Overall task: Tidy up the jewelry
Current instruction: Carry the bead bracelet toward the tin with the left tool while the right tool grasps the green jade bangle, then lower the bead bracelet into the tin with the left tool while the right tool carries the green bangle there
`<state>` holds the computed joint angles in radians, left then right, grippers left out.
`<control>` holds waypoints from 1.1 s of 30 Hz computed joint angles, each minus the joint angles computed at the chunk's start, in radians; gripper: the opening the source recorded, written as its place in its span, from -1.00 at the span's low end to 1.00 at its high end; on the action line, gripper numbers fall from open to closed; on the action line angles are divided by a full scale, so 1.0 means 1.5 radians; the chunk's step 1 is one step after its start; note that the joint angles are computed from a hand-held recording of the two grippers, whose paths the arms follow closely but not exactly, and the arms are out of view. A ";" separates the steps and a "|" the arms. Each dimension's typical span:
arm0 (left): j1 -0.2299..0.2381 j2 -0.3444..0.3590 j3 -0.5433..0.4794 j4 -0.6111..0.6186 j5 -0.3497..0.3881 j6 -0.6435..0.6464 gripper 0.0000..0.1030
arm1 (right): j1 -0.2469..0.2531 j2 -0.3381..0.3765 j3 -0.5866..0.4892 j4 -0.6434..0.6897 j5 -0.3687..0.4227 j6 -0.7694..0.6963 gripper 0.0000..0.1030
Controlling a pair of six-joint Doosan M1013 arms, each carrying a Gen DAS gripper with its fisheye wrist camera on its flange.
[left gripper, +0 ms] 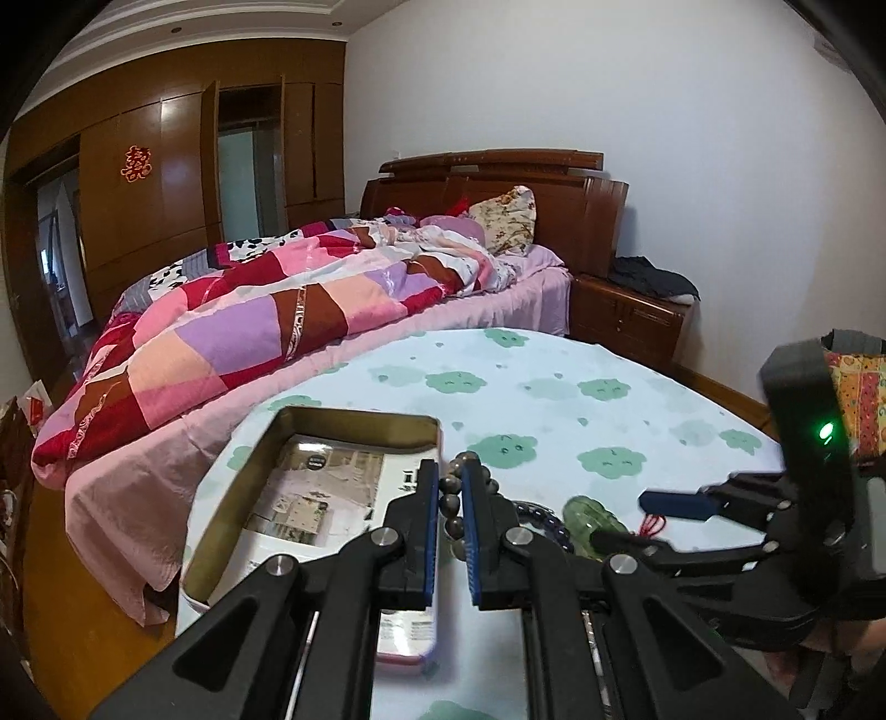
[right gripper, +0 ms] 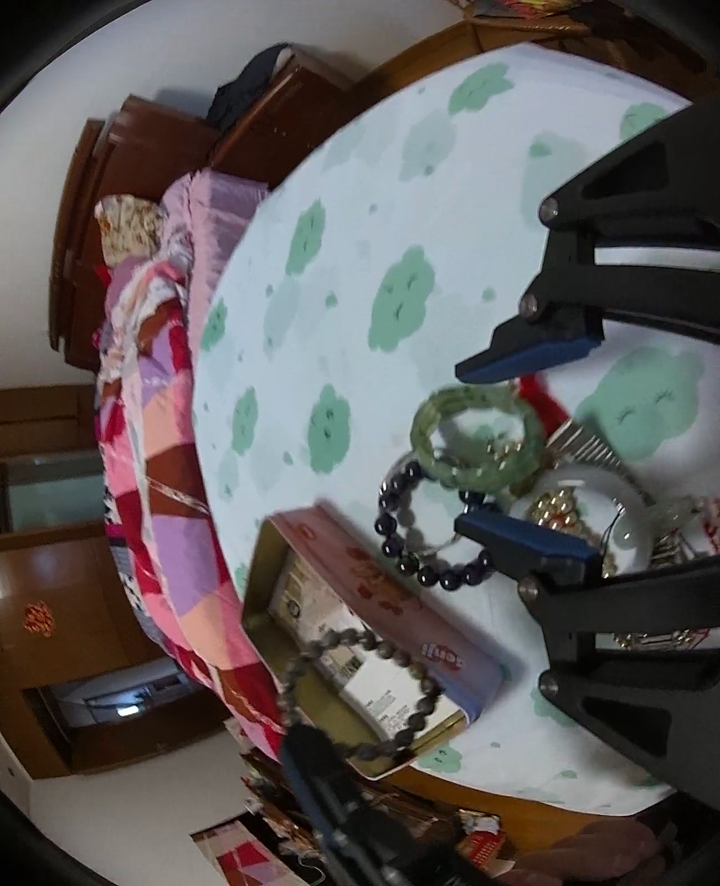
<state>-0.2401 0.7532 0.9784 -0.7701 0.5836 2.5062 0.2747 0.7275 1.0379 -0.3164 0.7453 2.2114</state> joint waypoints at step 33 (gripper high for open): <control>0.034 0.058 -0.121 0.092 0.028 -0.142 -0.86 | 0.008 0.023 -0.123 0.046 0.028 -0.211 -0.82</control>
<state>-0.1893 0.8395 0.7973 -0.6323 0.6249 2.2938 0.2871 0.7622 0.8539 -0.2479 0.7874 1.8955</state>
